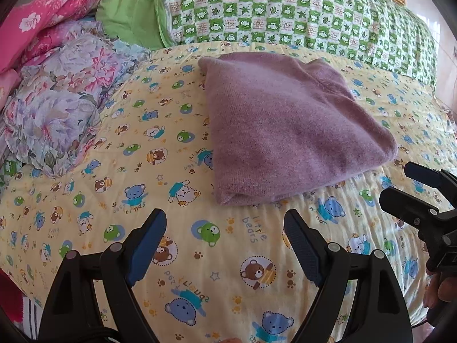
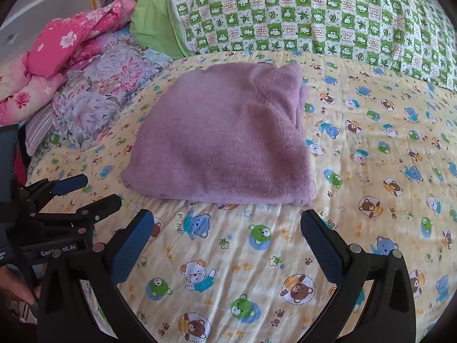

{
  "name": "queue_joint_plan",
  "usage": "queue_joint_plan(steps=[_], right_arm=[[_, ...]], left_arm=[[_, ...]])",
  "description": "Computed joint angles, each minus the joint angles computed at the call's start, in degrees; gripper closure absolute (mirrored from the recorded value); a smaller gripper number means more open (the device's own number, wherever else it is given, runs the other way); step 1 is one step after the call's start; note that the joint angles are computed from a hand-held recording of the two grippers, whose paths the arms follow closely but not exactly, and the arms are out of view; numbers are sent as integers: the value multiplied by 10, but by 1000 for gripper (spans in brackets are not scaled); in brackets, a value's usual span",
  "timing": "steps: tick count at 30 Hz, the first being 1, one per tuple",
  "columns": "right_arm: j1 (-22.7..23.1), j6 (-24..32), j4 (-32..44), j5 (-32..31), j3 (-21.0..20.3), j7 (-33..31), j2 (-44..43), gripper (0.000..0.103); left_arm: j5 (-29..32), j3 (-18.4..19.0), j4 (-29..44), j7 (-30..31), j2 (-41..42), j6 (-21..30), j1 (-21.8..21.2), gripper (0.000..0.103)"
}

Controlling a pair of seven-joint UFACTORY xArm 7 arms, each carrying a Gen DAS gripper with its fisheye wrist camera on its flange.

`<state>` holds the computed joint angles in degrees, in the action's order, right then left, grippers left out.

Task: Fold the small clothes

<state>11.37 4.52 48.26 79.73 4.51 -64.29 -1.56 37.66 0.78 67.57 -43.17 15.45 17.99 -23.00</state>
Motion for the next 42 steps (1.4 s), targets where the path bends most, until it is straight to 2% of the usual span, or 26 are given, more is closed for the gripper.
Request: queue_joint_plan(steps=[4, 22, 42], right_arm=[[-4, 10, 7, 7, -3, -11, 3, 1], [-9, 22, 10, -32, -4, 26, -1, 1], [-13, 36, 13, -26, -8, 8, -6, 1]], left_arm=[[-3, -1, 2, 2, 2, -1, -1, 18], [-7, -3, 2, -13, -6, 6, -6, 18], [12, -5, 1, -38, -12, 7, -2, 18]])
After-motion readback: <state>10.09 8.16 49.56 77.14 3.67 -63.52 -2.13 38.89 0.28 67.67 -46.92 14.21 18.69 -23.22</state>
